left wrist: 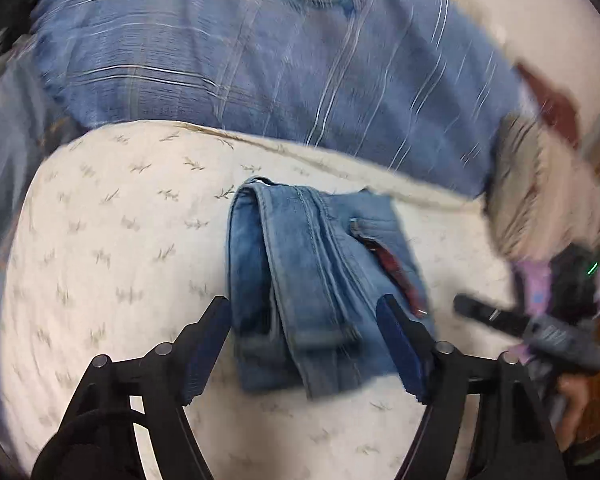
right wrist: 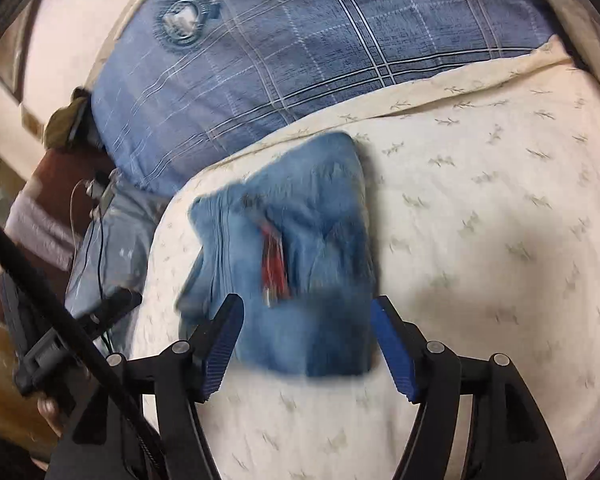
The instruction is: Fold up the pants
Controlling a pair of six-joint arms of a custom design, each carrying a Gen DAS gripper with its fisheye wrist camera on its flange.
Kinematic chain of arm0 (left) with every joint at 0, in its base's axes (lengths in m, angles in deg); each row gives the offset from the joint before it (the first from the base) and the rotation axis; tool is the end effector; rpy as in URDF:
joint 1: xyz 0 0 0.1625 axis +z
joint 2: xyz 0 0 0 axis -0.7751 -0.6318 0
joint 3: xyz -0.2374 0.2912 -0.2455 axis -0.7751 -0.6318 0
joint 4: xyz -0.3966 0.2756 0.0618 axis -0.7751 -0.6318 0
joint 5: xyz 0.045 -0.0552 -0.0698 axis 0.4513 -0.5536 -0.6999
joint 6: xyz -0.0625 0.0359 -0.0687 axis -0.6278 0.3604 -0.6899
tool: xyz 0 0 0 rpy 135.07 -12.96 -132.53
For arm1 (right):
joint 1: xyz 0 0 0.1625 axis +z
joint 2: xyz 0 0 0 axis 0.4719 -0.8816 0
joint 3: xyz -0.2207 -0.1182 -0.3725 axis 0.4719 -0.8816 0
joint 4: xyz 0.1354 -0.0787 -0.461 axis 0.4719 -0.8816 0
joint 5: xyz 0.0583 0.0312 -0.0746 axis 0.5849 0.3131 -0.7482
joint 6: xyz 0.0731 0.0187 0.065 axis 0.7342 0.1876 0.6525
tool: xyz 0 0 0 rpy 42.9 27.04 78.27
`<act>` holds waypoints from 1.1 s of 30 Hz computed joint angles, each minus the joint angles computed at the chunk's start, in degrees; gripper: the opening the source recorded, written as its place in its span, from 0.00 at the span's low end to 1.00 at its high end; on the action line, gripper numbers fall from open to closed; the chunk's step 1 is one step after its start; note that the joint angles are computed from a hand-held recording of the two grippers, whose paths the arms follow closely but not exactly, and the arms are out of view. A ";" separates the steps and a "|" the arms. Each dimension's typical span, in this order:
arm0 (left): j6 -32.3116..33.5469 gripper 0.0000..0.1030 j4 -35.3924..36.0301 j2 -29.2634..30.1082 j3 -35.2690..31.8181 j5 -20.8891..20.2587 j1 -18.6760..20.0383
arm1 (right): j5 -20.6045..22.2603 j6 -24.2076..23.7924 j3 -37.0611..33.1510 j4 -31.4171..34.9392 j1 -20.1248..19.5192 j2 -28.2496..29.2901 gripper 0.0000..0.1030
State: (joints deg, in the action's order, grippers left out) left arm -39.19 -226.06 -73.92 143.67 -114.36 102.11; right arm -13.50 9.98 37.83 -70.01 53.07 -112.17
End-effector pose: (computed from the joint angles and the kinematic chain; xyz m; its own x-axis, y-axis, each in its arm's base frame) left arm -0.2575 -0.6576 0.0176 -0.8825 -0.2801 -0.3777 0.0826 0.6983 -0.7110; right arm 0.0058 -0.8016 0.2564 -0.8843 -0.4339 0.1724 -0.4587 0.8761 -0.1483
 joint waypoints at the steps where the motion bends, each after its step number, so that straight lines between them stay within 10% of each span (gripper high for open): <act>1: 0.43 0.61 3.07 0.81 -2.37 -0.83 0.84 | 0.99 1.06 -1.79 1.27 0.06 1.49 0.66; 3: 1.68 0.40 6.03 2.93 -6.25 -4.68 2.55 | 1.75 3.64 -4.85 3.04 0.00 4.19 0.66; 14: -3.17 0.36 2.33 3.60 -5.12 -11.29 5.81 | -0.24 0.90 -2.51 -1.11 -1.30 4.67 0.43; 23: -7.20 0.41 1.34 0.20 -1.67 -20.16 7.24 | -0.64 1.96 -2.41 -0.91 -1.31 4.38 0.46; 33: -2.17 0.09 -11.27 -1.13 1.99 -20.44 6.36 | -1.76 1.31 -2.42 -0.29 -1.07 4.38 0.43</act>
